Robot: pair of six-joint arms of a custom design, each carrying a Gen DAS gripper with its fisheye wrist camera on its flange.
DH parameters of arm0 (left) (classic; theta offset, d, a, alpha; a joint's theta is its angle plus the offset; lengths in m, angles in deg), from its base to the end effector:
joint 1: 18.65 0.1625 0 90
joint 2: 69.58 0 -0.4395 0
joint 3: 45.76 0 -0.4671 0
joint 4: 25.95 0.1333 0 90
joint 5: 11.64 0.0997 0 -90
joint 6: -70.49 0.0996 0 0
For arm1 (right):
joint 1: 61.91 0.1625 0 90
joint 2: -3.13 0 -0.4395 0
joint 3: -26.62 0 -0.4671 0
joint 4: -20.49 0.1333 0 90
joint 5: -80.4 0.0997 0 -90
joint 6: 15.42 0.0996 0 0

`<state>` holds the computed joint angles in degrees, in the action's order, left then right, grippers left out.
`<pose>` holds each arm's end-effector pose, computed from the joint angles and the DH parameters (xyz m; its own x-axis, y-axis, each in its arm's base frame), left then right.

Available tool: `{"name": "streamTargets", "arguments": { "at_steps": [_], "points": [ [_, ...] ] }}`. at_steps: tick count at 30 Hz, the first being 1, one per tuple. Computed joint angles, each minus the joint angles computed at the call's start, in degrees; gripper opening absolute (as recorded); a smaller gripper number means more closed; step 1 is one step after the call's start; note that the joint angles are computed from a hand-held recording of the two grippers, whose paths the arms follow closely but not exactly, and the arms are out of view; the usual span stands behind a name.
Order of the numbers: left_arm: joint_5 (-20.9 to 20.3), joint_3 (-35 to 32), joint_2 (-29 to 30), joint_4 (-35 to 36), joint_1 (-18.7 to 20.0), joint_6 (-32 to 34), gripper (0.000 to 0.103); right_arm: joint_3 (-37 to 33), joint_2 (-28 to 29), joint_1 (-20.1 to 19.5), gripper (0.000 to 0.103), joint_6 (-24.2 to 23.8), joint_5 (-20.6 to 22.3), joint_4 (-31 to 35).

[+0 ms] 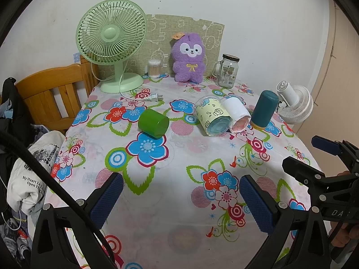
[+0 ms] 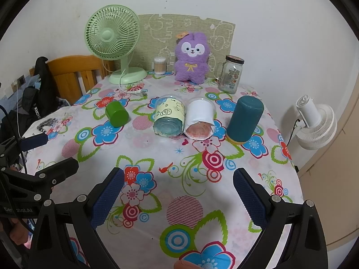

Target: Flip cup upside down

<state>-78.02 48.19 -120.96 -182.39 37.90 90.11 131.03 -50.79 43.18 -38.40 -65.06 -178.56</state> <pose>-0.2669 -0.7183 0.1468 -0.6350 0.6045 -0.4810 0.7615 0.5945 -0.2581 0.2203 -0.6202 0.2129 -0.6194 0.2922 0.7287 -0.4102 0.6709 -0.6177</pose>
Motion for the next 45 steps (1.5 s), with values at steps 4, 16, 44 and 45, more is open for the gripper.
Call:
{"name": "streamTargets", "arguments": {
  "at_steps": [4,16,44,45],
  "points": [
    [-0.2,0.6,-0.5,0.2,0.2,-0.6,0.103,0.0,-0.2,-0.2,0.099,0.3,0.3,0.9],
    [0.1,-0.6,-0.4,2.4,1.1,-3.0,0.103,-2.2,0.4,-1.0,0.099,-0.9,3.0,6.3],
    [-1.0,-23.0,10.9,19.7,7.2,2.1,0.103,-27.8,13.0,-3.8,0.099,-8.0,10.6,31.5],
    [-1.0,-24.1,11.5,20.3,7.4,2.9,0.103,-29.0,13.6,-4.0,0.099,-8.1,11.0,32.7]
  ]
}}
